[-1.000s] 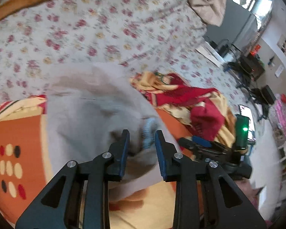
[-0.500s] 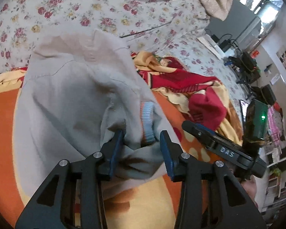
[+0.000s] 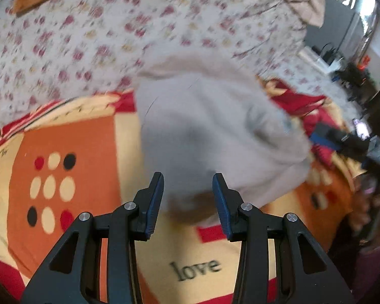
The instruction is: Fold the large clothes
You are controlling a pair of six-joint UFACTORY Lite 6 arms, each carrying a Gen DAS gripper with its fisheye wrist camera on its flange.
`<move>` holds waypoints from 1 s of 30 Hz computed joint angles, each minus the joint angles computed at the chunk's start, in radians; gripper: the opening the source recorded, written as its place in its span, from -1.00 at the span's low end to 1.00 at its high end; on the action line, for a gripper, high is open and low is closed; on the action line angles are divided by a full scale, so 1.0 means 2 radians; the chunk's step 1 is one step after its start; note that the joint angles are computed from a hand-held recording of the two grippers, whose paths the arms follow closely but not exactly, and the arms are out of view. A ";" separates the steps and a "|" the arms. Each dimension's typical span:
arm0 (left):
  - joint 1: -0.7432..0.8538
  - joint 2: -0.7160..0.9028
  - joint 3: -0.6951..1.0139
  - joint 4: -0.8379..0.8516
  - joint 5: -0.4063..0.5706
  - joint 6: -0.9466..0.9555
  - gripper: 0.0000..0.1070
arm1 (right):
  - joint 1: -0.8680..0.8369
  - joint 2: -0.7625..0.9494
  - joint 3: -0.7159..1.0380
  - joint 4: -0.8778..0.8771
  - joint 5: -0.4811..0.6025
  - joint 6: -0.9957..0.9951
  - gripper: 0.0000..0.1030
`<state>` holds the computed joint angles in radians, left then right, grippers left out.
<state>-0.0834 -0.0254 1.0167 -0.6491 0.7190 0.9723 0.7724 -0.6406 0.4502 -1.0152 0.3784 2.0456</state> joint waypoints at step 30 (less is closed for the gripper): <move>-0.003 0.038 -0.020 -0.066 -0.027 0.054 -0.13 | 0.006 0.019 0.018 0.059 0.046 -0.097 0.58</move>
<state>-0.0896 0.0501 0.9765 -0.7813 0.6654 1.0810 0.7843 -0.6035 0.4865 -0.8967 0.4696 1.8519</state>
